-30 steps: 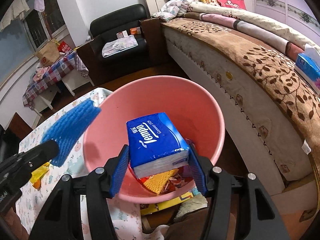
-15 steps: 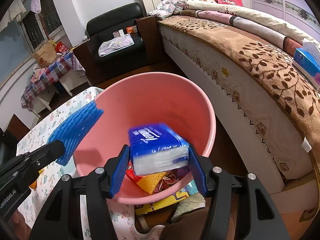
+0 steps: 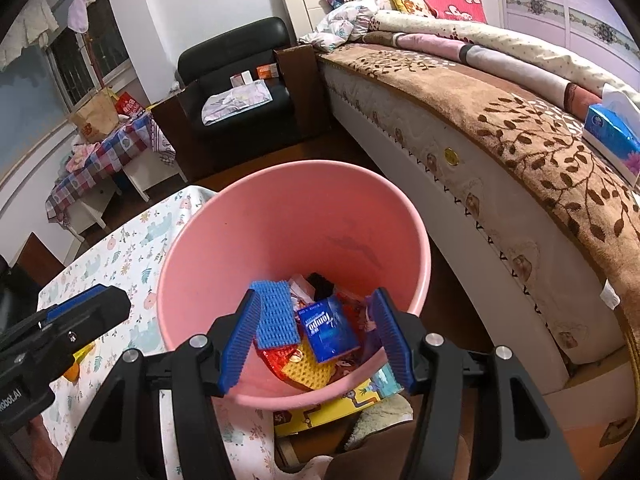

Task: Collect trash
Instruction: 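Open both grippers to drop the sleeve and tissue pack into the bucket, then move both grippers back toward the yellow bag and orange peel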

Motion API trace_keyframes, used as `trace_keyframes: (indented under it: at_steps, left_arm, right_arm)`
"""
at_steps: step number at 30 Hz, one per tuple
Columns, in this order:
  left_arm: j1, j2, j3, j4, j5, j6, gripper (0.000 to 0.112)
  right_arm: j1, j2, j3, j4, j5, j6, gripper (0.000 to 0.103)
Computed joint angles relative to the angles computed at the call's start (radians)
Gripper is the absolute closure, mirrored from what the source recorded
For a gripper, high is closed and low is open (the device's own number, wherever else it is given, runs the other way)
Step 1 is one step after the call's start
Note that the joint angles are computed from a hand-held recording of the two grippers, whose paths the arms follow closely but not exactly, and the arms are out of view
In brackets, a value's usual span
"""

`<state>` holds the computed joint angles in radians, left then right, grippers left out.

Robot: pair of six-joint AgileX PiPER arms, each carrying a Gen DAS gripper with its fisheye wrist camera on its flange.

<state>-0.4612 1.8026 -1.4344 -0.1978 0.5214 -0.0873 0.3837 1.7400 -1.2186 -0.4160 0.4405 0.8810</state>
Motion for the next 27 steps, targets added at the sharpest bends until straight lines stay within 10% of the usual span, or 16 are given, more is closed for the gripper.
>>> trace_keyframes:
  at_steps: [27]
  left_arm:
    - [0.104,-0.318,0.414,0.109,-0.13,0.003,0.069]
  right_arm:
    - [0.174,-0.055,0.037,-0.055,-0.003,0.069,0.046]
